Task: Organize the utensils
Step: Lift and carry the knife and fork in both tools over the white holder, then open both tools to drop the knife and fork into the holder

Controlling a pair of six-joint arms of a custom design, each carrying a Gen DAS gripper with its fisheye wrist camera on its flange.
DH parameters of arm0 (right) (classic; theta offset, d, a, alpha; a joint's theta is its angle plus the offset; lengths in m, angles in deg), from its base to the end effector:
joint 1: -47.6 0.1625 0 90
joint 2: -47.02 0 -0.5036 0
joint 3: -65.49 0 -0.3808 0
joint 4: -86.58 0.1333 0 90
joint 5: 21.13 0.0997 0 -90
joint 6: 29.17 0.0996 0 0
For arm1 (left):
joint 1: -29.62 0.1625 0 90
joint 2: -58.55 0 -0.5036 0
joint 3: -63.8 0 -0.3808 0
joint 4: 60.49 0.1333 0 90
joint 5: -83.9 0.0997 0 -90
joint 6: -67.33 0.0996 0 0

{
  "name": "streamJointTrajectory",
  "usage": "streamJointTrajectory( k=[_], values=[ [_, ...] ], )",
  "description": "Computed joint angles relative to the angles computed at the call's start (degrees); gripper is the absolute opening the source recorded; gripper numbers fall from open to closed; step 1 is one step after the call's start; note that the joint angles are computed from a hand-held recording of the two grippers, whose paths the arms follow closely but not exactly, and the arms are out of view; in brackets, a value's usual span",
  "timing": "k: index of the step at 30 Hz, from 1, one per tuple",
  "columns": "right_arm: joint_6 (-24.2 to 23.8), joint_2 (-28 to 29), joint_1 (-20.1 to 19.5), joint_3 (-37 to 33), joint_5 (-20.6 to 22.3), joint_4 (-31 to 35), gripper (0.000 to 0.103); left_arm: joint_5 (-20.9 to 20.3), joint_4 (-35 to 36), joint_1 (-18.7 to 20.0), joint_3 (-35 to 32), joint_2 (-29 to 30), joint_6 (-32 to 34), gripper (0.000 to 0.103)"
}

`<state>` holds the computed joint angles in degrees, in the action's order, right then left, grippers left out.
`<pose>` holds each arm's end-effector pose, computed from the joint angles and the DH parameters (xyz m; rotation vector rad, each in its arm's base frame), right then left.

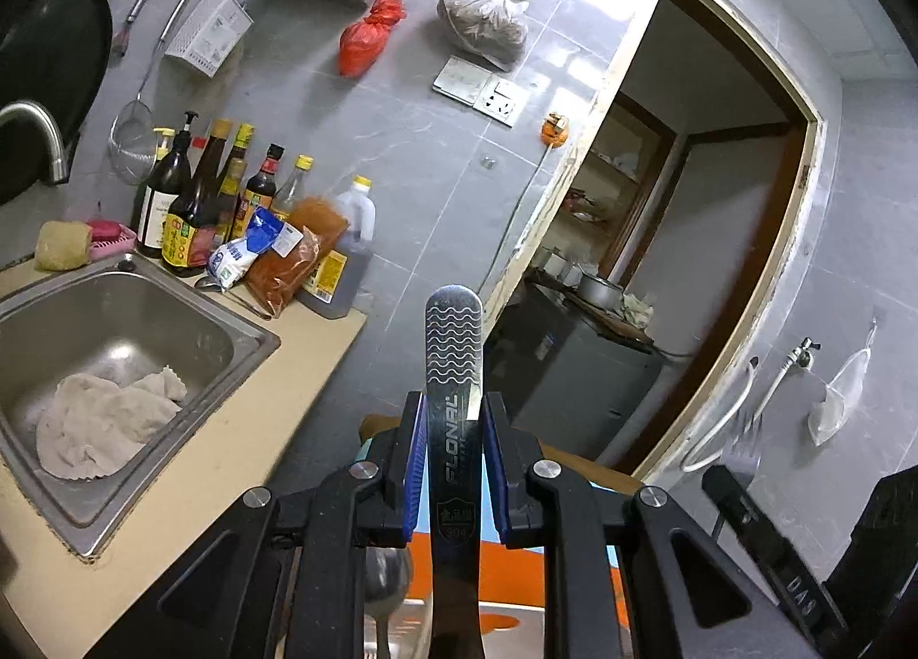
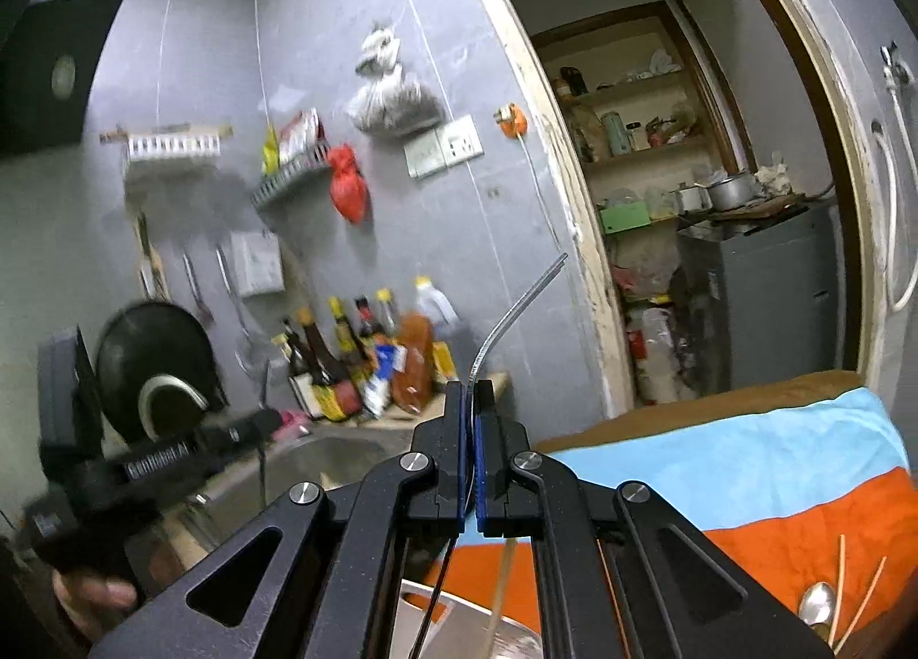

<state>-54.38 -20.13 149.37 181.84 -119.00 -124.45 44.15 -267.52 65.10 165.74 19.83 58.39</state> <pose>0.2333 -0.5328 0.4023 0.6359 -2.2717 1.6758 -0.4277 -0.5625 0.1804 0.3993 2.4111 -1.6126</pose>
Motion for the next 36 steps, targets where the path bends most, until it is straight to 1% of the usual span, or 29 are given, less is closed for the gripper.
streamJointTrajectory(
  k=[2, 5, 8, 10, 13, 16, 21, 25, 28, 29, 30, 31, 32, 34, 36],
  values=[
    [-1.4, 0.9, 0.2, 0.1, -2.1, -1.3, 0.003, -0.5, -0.9, 0.5, -0.1, 0.8, 0.9, 0.018],
    [-3.2, 1.5, 0.1, 0.4, -3.4, -2.4, 0.003, 0.1, -3.9, 0.5, 0.5, 1.9, 2.9, 0.018],
    [-4.4, 1.6, 0.0, 0.6, -3.3, -2.0, 0.003, 1.4, -8.4, -0.2, 1.0, 3.5, 6.3, 0.018],
    [-4.8, 1.7, -0.3, 0.7, -2.6, -1.8, 0.003, 2.2, -11.9, -0.6, 1.1, 4.6, 9.9, 0.018],
    [-6.2, 2.2, -0.2, 0.6, -2.7, -2.3, 0.003, 2.8, -16.1, -1.0, 1.0, 5.9, 13.8, 0.018],
    [-7.3, 2.6, -0.4, 0.7, -2.9, -2.9, 0.003, 2.9, -17.6, -1.0, 0.9, 6.5, 15.2, 0.018],
    [-7.7, 2.9, -0.6, 0.8, -2.7, -3.1, 0.003, 3.3, -14.6, -0.9, 1.5, 5.9, 13.6, 0.019],
    [-7.2, 2.2, -0.7, 1.1, -2.4, -0.6, 0.003, 2.1, -9.2, -0.7, 3.7, 3.6, 8.3, 0.02],
    [-6.2, 1.4, -0.8, 1.3, -2.7, 2.2, 0.005, 0.8, -5.7, -0.6, 5.0, 2.1, 5.5, 0.033],
    [-5.6, 1.0, -1.0, 1.5, -2.6, 2.9, 0.008, 0.4, -5.3, -0.6, 5.3, 1.8, 4.8, 0.042],
    [-5.1, 0.7, -1.1, 1.7, -2.7, 3.3, 0.009, 0.1, -5.1, -0.7, 5.7, 1.4, 4.1, 0.048],
    [-4.8, 0.7, -1.1, 1.8, -2.8, 3.2, 0.014, 0.0, -5.0, -0.8, 6.0, 1.1, 3.1, 0.049],
    [-4.2, 0.4, -1.2, 1.9, -2.7, 3.4, 0.022, 0.0, -4.4, -0.8, 6.1, 0.8, 2.4, 0.049],
    [-3.4, 0.0, -1.4, 2.2, -2.2, 3.2, 0.03, 0.3, -2.7, -1.0, 6.3, 0.3, 1.3, 0.049],
    [-3.1, -0.6, -1.3, 2.3, -2.0, 3.2, 0.031, 0.5, -1.6, -1.2, 6.1, 0.0, 1.2, 0.054]
  ],
)
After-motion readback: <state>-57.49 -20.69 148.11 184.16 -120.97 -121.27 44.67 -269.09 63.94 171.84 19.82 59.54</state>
